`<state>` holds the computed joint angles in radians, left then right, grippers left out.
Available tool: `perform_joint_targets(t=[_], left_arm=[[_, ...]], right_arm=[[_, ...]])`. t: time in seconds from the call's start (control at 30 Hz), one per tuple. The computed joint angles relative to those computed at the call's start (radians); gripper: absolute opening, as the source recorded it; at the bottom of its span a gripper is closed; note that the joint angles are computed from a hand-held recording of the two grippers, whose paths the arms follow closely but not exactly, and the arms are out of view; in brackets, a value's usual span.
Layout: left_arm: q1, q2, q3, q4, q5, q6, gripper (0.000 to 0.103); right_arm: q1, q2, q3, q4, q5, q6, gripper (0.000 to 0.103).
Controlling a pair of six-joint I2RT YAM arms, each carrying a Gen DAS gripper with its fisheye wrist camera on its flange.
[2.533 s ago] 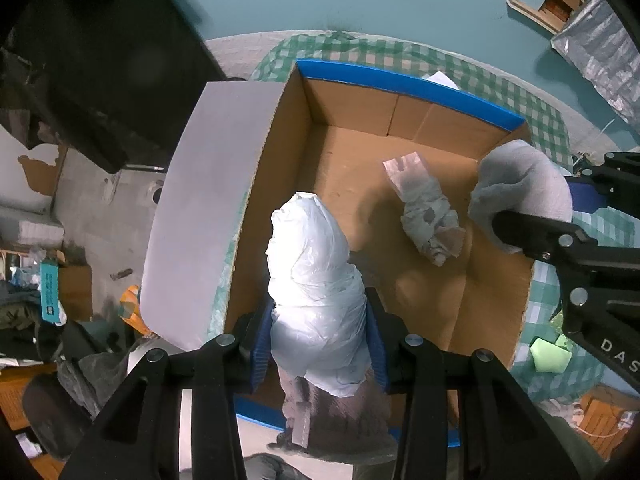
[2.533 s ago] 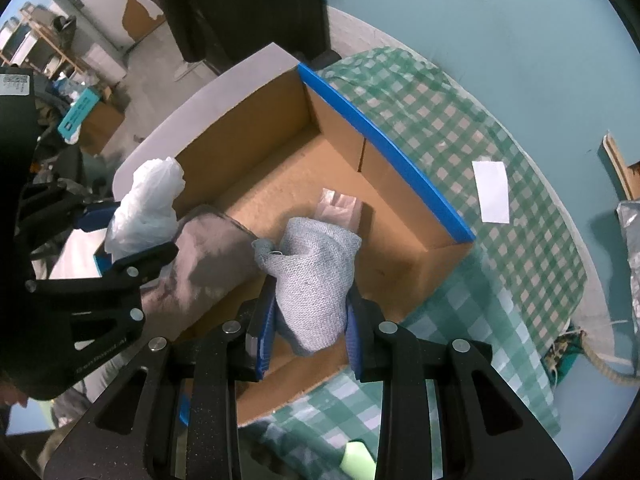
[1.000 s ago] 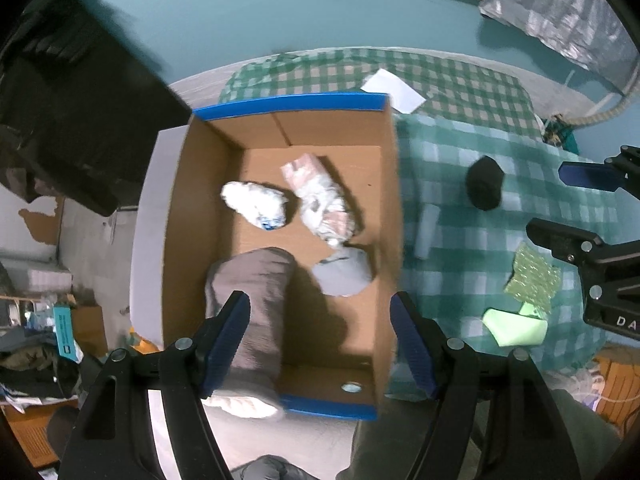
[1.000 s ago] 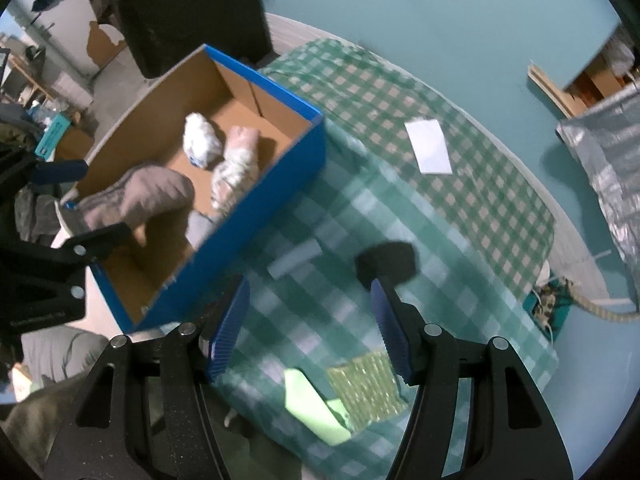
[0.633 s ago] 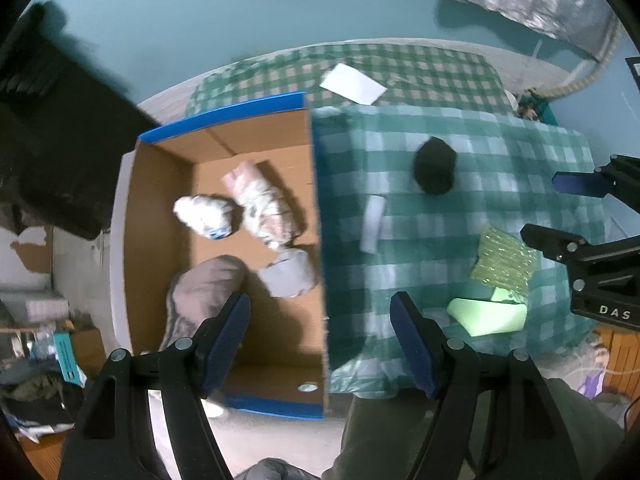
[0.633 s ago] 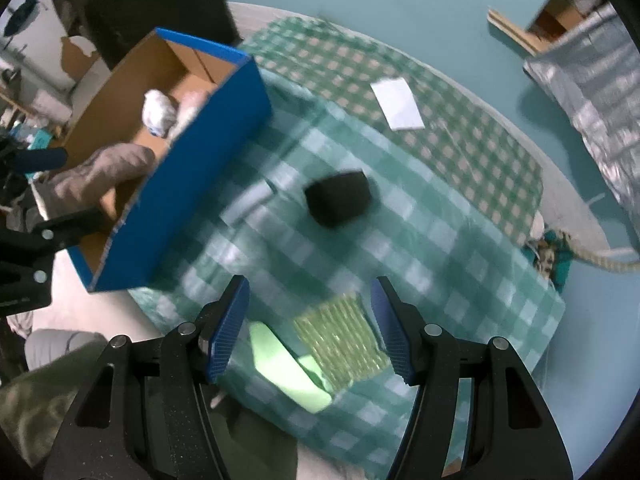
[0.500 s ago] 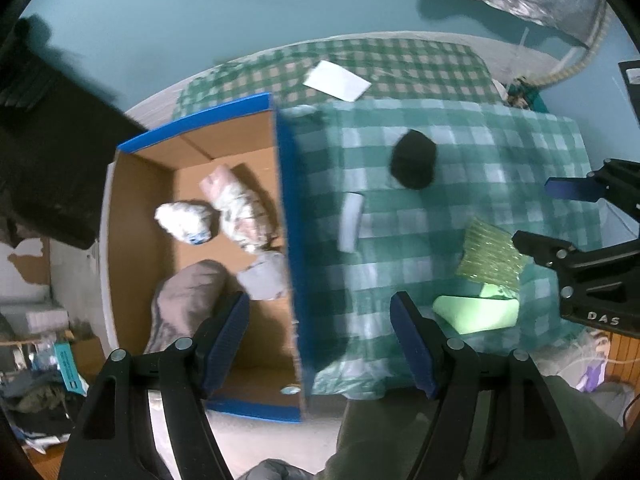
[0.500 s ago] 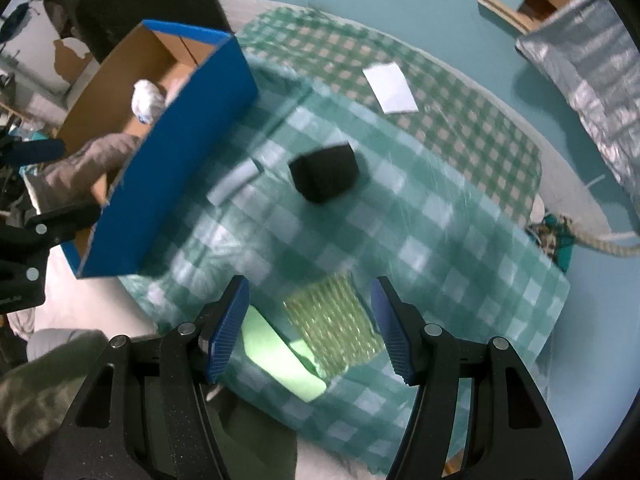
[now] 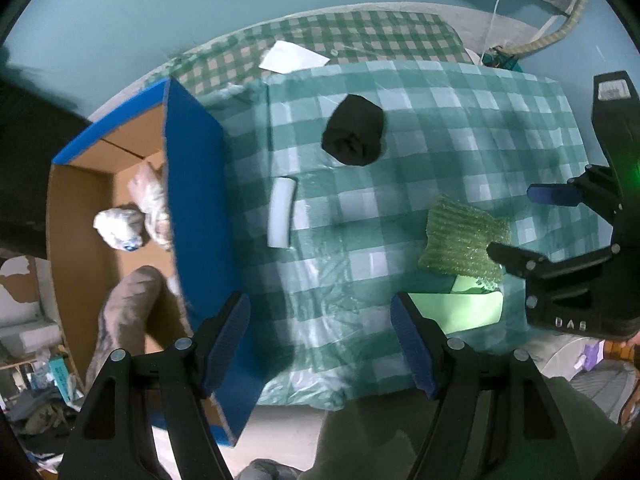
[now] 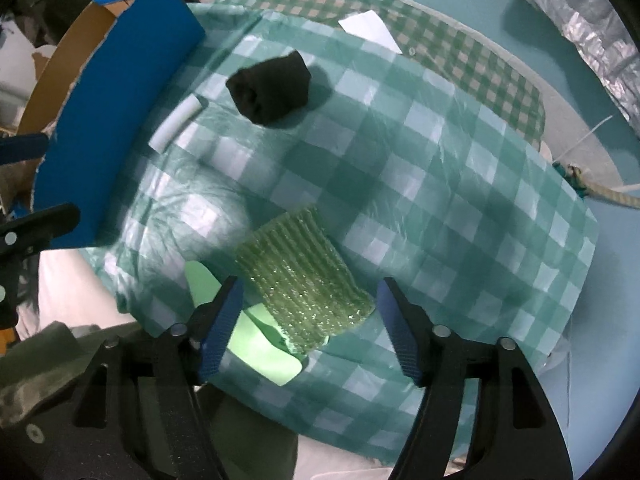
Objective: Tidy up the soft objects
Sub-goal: 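Move both tools back over the bed toward the green scrubber and white tube, then grasp the white foam tube with left gripper while right gripper grasps the green mesh scrubber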
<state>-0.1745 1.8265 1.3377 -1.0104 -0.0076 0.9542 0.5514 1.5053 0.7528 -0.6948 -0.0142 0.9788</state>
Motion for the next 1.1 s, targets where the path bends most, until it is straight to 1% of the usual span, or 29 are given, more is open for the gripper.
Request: perform_joint_targets(t=[0.3,0.5,0.63,0.7,0.77,0.9,1.1], left_arm=[[-0.027,0.076,-0.037,0.101,-0.032,-0.055,0.074],[0.0,0.14,-0.004,0.111,-0.046,-0.078,0.074],[0.017,0.154,-0.018,0.155,-0.064,-0.063,0.075],[0.017,0.138,-0.045,0.187,-0.064,-0.048,0.075],[0.021,0.127,-0.062,0.197,-0.058,-0.022,0.077],[0.026,0.106,-0.097,0.239,-0.055,0.006,0.077],[0.055,0.12,-0.084,0.258,-0.064,0.039,0.077]], right_arm=[[0.004,0.038,-0.073,0.101,-0.028,-0.001,0.074],[0.005,0.074,-0.079,0.144,-0.026,-0.029,0.076],[0.007,0.113,-0.083,0.175,-0.033,-0.044,0.076],[0.007,0.129,-0.084,0.187,-0.038,-0.048,0.076],[0.011,0.15,-0.082,0.199,-0.041,-0.051,0.076],[0.019,0.189,-0.078,0.213,-0.04,-0.056,0.076],[0.027,0.265,-0.05,0.218,-0.026,-0.082,0.076]])
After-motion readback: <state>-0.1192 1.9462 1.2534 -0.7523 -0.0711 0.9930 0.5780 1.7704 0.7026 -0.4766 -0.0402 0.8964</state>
